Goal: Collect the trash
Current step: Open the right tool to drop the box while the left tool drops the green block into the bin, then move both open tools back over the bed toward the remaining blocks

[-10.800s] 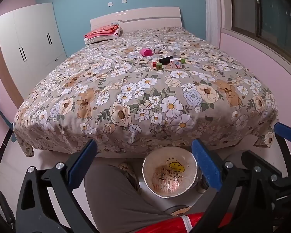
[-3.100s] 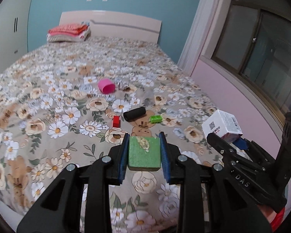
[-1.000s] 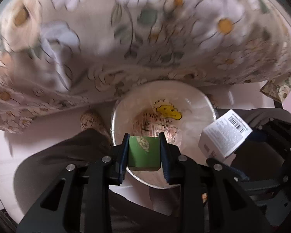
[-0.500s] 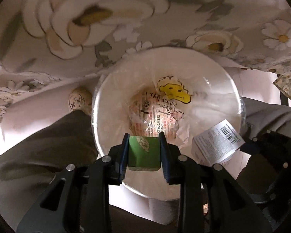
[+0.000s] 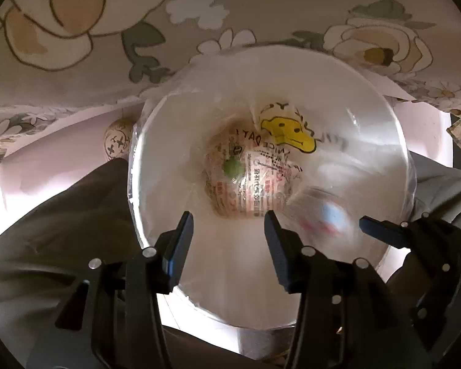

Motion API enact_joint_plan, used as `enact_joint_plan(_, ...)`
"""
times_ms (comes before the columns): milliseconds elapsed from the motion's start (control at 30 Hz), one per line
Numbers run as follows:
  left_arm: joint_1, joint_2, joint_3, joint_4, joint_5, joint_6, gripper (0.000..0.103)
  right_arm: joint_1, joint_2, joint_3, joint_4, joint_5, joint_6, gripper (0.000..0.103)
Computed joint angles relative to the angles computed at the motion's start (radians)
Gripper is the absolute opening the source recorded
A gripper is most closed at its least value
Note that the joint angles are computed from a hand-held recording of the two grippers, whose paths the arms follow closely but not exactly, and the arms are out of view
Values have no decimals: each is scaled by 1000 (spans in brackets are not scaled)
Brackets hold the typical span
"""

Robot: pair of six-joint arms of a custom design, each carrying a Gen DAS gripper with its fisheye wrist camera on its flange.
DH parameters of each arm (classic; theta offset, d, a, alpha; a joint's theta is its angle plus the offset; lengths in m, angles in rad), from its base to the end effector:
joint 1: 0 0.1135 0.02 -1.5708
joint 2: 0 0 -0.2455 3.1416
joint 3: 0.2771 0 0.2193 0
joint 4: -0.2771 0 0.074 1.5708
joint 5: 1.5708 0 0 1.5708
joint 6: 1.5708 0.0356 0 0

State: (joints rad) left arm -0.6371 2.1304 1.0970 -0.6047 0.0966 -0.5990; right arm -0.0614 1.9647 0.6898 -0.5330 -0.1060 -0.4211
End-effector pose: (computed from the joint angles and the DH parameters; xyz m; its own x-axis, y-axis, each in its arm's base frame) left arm 0.2411 -0.1827 0.0619 -0.9933 0.0369 0.1098 0.0325 0.9986 -0.0416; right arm 0.2073 -0.0090 0.0496 -0.9205 -0.3506 0.1723 -0.3182 0.9288 0.1899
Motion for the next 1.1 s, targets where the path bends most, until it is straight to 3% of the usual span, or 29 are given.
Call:
enact_joint_plan(500,-29,5,22,-11,-20,-12,49,-4,-14,-21,18,-9,-3,68)
enact_joint_plan(900,-69,-188,-24,-87,-91,-47,49,-36,-258,-56,-123,-32,-61,69)
enact_joint_plan(1100,-105,-320,-22,-168,-146,-70,49,-88,-454,-22,-273,-51,-146,69)
